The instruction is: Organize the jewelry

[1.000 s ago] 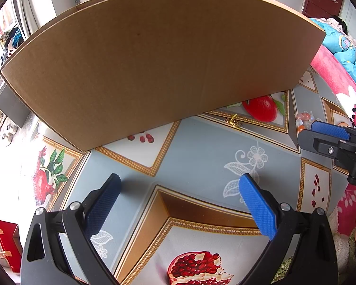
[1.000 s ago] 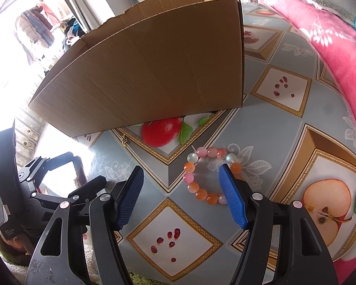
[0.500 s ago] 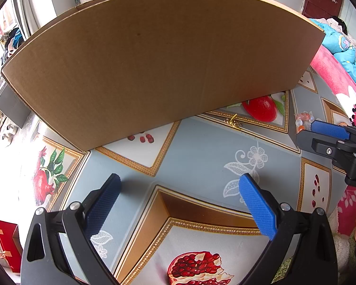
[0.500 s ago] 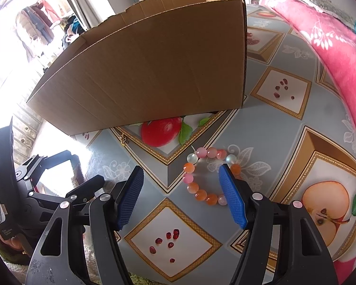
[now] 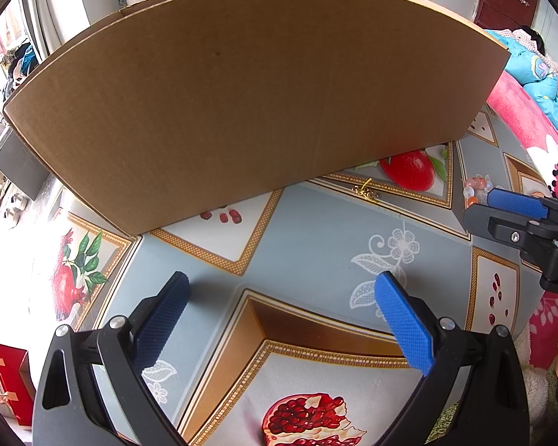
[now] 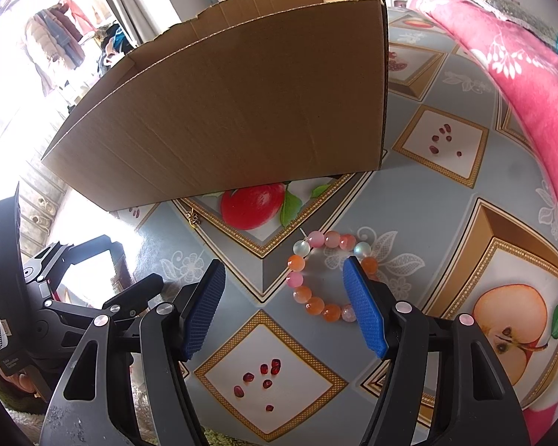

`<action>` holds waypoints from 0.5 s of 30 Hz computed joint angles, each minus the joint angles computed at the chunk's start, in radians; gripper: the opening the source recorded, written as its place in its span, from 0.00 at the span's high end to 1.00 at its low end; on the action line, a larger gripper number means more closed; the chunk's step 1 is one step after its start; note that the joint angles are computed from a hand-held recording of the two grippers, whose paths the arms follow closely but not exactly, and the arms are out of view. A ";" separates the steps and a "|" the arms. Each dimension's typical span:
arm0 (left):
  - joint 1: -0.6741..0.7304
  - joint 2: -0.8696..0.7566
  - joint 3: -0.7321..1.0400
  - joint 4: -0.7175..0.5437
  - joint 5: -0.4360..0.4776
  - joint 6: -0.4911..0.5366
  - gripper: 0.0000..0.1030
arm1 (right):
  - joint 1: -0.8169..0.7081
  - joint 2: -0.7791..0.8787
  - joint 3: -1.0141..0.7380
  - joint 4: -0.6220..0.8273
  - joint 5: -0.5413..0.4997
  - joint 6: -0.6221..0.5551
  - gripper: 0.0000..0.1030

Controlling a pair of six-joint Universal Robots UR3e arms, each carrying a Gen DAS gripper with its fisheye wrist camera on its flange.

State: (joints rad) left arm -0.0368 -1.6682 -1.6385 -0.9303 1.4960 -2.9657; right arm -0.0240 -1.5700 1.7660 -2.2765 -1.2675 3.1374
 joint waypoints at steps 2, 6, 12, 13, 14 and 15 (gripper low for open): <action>0.000 -0.002 0.002 -0.001 0.000 0.000 0.05 | -0.001 0.000 0.000 0.000 0.000 0.000 0.39; -0.001 -0.003 0.005 -0.002 0.000 0.000 0.05 | -0.001 -0.001 0.000 0.001 0.001 -0.001 0.39; 0.000 -0.002 0.004 -0.003 0.000 0.000 0.05 | 0.000 0.000 0.000 -0.001 0.000 0.001 0.39; 0.000 -0.001 0.003 -0.003 0.000 0.001 0.05 | 0.001 0.001 0.000 -0.001 0.000 0.001 0.39; -0.001 -0.003 0.006 -0.004 0.000 0.000 0.05 | 0.001 0.000 0.000 -0.001 0.000 0.001 0.39; -0.001 -0.002 0.005 -0.003 0.000 0.000 0.05 | 0.001 0.000 0.000 -0.001 0.000 0.001 0.39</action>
